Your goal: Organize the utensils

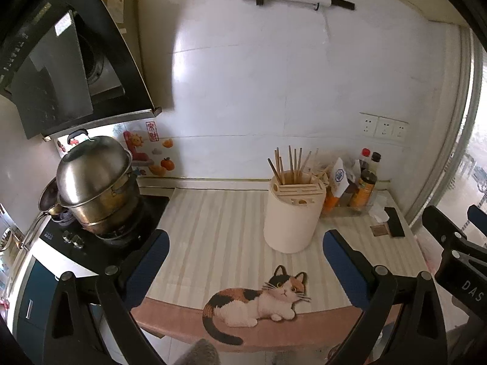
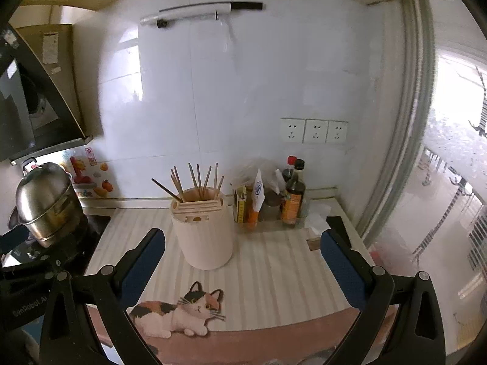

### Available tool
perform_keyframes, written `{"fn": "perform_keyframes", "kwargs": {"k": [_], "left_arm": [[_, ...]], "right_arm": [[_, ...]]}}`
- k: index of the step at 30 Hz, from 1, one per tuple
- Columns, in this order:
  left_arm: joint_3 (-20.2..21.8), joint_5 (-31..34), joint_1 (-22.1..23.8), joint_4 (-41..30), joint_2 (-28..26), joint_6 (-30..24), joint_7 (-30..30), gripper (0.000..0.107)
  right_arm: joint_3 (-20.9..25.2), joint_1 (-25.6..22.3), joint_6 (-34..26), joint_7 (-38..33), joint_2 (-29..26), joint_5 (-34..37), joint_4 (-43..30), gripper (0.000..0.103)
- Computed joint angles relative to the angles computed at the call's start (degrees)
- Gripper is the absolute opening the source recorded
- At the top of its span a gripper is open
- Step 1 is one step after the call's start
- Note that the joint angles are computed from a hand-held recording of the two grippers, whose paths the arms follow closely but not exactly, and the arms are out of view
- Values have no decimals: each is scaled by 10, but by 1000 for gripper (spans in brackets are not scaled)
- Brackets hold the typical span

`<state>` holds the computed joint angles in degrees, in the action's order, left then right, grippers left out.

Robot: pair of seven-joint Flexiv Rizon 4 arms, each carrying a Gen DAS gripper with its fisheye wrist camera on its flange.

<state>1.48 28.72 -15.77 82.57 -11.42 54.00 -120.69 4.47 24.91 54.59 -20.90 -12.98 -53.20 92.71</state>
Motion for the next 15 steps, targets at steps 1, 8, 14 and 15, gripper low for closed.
{"fn": "perform_keyframes", "kwargs": {"k": [1,8,14,15], "left_arm": [[0,-1,-1,6,6,1,-1,103],[-12,-6,-2,16,25,-20,1,103],[-20,-12,-4,1,19,-52,-3,103],[-21,-12,-5,-1,17,-54,-3,103]], "right_arm": [[2,0,-2,2,6,0,5,103],[21,-9,-12,-7,39,19,30,103],[27,-16,-13,-47,38,55,20,103],[26,-16,-14,-50,37,55,19,103]]}}
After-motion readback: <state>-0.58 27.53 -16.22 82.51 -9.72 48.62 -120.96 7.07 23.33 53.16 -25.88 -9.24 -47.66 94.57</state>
